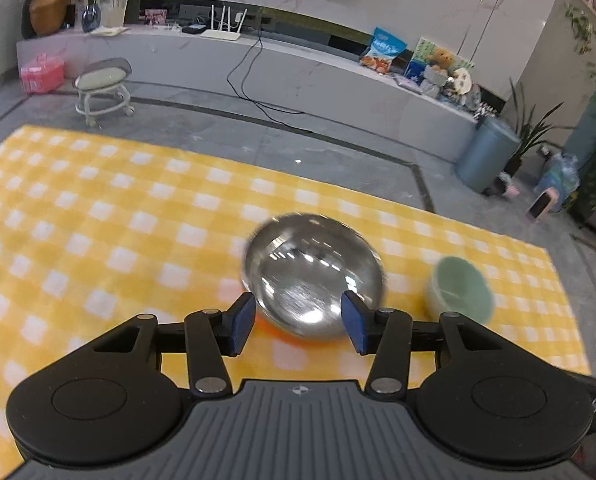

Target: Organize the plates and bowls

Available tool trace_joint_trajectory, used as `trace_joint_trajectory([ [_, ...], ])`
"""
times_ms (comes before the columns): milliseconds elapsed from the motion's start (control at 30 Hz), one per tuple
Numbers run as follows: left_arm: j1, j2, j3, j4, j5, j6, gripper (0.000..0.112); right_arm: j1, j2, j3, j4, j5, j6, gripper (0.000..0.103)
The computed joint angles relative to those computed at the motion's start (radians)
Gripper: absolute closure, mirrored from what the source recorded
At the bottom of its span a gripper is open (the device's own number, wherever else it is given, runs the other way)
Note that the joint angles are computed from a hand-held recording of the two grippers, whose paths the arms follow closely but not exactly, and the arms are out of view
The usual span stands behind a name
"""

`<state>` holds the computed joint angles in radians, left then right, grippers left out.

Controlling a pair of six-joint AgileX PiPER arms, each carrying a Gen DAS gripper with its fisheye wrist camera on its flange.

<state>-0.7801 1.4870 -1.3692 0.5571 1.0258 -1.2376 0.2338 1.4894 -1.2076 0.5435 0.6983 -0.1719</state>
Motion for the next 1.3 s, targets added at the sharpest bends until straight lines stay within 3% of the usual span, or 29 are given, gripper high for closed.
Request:
trace_joint_trajectory([
  [267, 0.138, 0.082, -0.023, -0.074, -0.052, 0.175, 0.057, 0.139, 0.242, -0.279, -0.275, 0.054, 0.26, 0.048],
  [467, 0.177, 0.126, -0.02, -0.106, -0.068, 0.219, 0.059, 0.168, 0.352, -0.396, -0.33, 0.11, 0.345, 0.056],
  [633, 0.174, 0.132, 0.003, -0.095, -0.079, 0.163, 0.079, 0.176, 0.39, -0.431, -0.333, 0.12, 0.355, 0.062],
  [900, 0.168, 0.155, -0.031, -0.101, -0.062, 0.188, 0.102, 0.185, 0.422, -0.475, -0.355, 0.152, 0.371, 0.081],
  [1000, 0.153, 0.169, -0.051, -0.086, -0.037, 0.178, 0.103, 0.187, 0.427, -0.484, -0.351, 0.155, 0.376, 0.088],
  [1300, 0.14, 0.17, -0.071, -0.089, 0.016, 0.18, 0.104, 0.199, 0.418, -0.483, -0.378, 0.171, 0.407, 0.091],
])
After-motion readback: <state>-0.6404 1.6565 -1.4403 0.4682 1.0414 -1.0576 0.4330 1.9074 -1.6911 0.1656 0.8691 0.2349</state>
